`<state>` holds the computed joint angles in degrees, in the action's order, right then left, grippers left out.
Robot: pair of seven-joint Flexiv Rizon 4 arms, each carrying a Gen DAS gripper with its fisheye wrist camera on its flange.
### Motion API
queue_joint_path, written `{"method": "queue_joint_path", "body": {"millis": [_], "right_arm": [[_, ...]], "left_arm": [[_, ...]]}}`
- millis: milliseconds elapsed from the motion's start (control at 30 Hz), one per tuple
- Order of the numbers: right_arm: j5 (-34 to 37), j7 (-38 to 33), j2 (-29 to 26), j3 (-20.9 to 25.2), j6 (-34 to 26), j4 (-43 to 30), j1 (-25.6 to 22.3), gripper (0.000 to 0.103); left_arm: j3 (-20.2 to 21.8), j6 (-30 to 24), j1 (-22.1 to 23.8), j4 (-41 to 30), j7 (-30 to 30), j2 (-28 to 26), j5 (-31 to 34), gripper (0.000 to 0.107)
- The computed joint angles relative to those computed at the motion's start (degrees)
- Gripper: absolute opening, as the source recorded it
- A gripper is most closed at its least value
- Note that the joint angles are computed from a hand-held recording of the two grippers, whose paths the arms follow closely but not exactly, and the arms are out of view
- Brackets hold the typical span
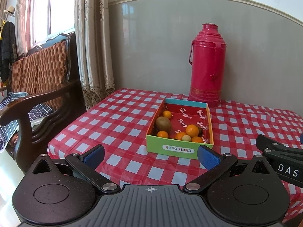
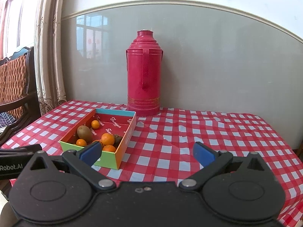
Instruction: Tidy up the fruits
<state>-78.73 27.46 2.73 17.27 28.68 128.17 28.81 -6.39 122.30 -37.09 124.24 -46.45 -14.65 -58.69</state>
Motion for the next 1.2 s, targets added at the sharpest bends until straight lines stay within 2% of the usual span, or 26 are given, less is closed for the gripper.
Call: {"method": "queue_joint_path", "body": {"millis": [1200], "right_arm": [[-0.6,-0.9,-0.2,-0.4,-0.7,-1.0,-0.4,0.097]], "left_arm": [[0.1,0.0,-0.3,-2.1,0.4,-0.6,-0.2,0.103]]}}
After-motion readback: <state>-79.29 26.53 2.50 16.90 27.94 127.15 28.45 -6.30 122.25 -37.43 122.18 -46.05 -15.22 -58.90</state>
